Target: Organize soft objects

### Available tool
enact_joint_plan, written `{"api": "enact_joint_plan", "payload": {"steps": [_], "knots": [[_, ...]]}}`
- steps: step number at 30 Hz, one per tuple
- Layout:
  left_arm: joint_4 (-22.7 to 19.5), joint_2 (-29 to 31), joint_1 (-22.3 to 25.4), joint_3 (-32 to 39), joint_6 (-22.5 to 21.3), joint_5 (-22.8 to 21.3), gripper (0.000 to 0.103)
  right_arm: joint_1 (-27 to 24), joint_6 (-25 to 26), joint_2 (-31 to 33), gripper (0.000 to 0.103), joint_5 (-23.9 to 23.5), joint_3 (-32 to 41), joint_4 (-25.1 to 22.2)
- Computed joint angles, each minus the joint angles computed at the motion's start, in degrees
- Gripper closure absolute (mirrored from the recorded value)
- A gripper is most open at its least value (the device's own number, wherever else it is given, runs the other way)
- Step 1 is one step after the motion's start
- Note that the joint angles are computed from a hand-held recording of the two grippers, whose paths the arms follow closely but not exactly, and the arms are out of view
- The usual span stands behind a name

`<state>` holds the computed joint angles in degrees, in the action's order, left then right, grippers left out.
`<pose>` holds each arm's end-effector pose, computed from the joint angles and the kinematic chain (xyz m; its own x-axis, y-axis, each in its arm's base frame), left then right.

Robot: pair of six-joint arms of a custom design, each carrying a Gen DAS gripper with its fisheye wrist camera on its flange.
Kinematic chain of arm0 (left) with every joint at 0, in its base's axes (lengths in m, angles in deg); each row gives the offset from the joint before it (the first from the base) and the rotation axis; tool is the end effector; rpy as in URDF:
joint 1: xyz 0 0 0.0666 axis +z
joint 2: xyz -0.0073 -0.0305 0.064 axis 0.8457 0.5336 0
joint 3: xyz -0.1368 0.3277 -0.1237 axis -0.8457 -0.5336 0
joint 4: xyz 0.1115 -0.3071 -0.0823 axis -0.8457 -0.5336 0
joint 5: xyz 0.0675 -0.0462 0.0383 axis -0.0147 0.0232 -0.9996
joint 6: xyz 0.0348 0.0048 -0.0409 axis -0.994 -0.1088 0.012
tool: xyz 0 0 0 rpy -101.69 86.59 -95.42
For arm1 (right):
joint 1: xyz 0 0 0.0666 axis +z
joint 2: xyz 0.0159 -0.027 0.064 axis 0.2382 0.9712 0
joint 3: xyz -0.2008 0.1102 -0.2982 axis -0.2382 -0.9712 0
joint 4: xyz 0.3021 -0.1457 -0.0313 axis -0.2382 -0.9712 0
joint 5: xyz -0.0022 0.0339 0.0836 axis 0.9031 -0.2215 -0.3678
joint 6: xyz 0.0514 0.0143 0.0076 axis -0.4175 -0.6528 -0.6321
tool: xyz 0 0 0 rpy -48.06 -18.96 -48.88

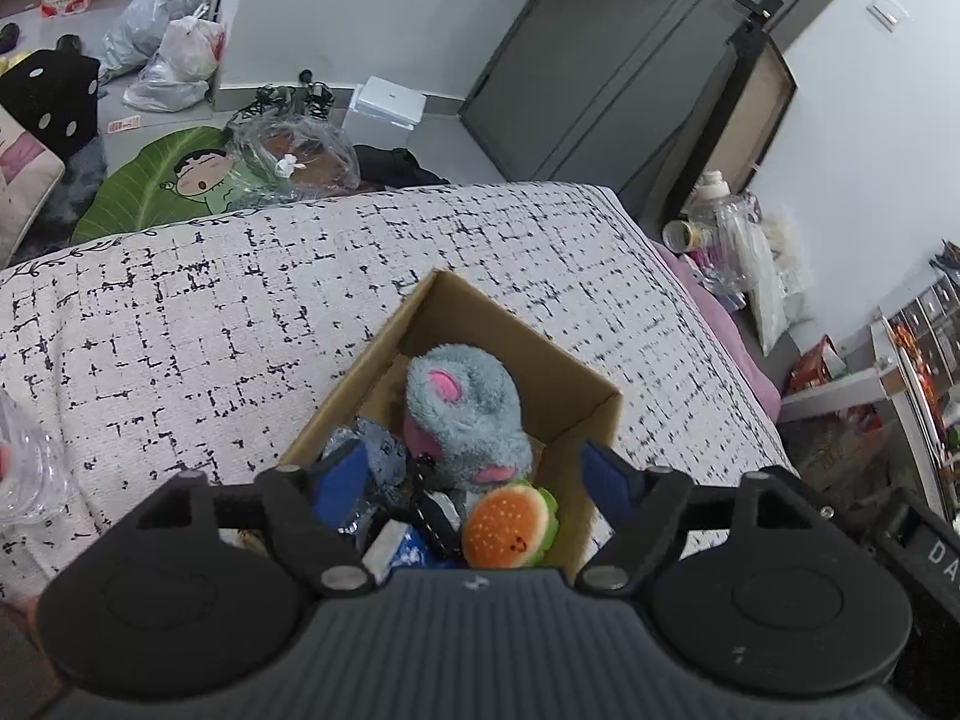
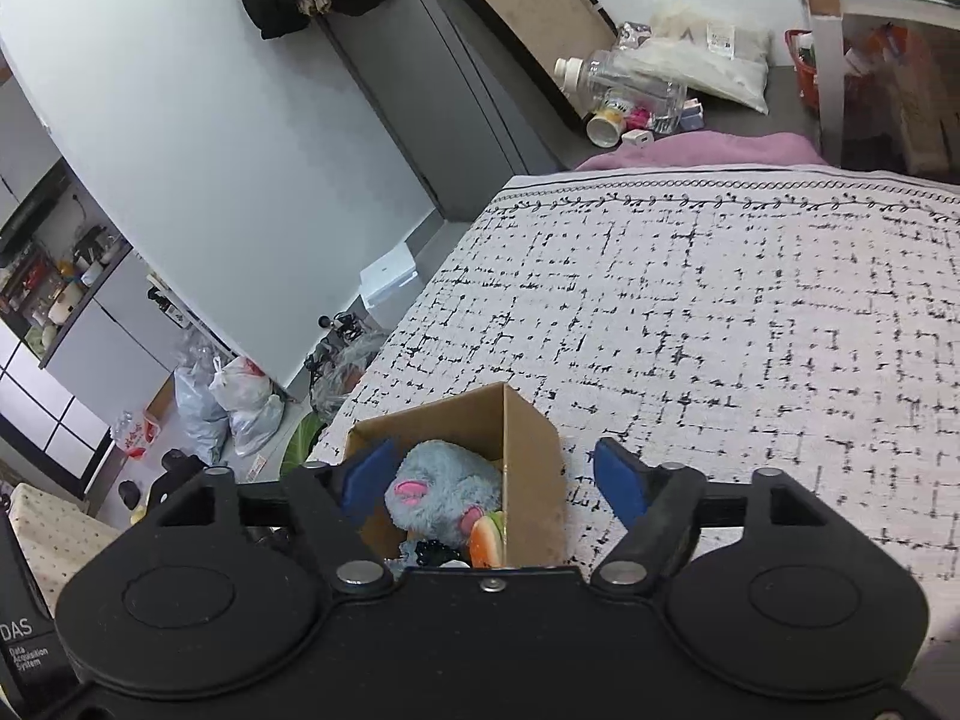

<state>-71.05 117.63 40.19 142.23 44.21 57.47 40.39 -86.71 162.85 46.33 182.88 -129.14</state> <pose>0.4513 -0.1390 0.4748 -0.6368 -0.5845 -0.5028 -0.3854 0.8061 -0.4491 0.4893 0.2453 0.4922 -0.7389 0.2484 -0.6263 -0.0591 0.9021 0.4275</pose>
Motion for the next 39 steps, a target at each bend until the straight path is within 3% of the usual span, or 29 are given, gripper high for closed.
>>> {"api": "enact_joint_plan", "payload": {"steps": [6, 16, 29, 33, 39], "knots": [[-5.49, 0.09, -1.82, 3.06, -1.33, -0.43, 0.02, -0.56, 0.05, -2.26, 0.017, -0.9, -1.38, -1.78], [-9.6, -1.58, -5.15, 5.56, -5.84, -2.29, 0.014, -1.59, 2.4, -5.6, 0.0, -1.42, -1.75, -6.95], [-17.39, -3.5, -9.67, 9.82, -10.72, -7.66, 0.008, -2.15, 6.79, -10.25, 0.0, -2.62, -2.94, -10.59], [-18.8, -4.5, -10.78, 10.79, -12.04, -7.8, 0.007, -1.99, 8.06, -11.72, 0.0, -1.81, -3.38, -11.41], [-21.56, -5.16, -13.82, 13.11, -14.34, -11.58, 0.003, -2.01, 9.17, -14.39, 0.0, -0.64, -4.62, -12.29]]}}
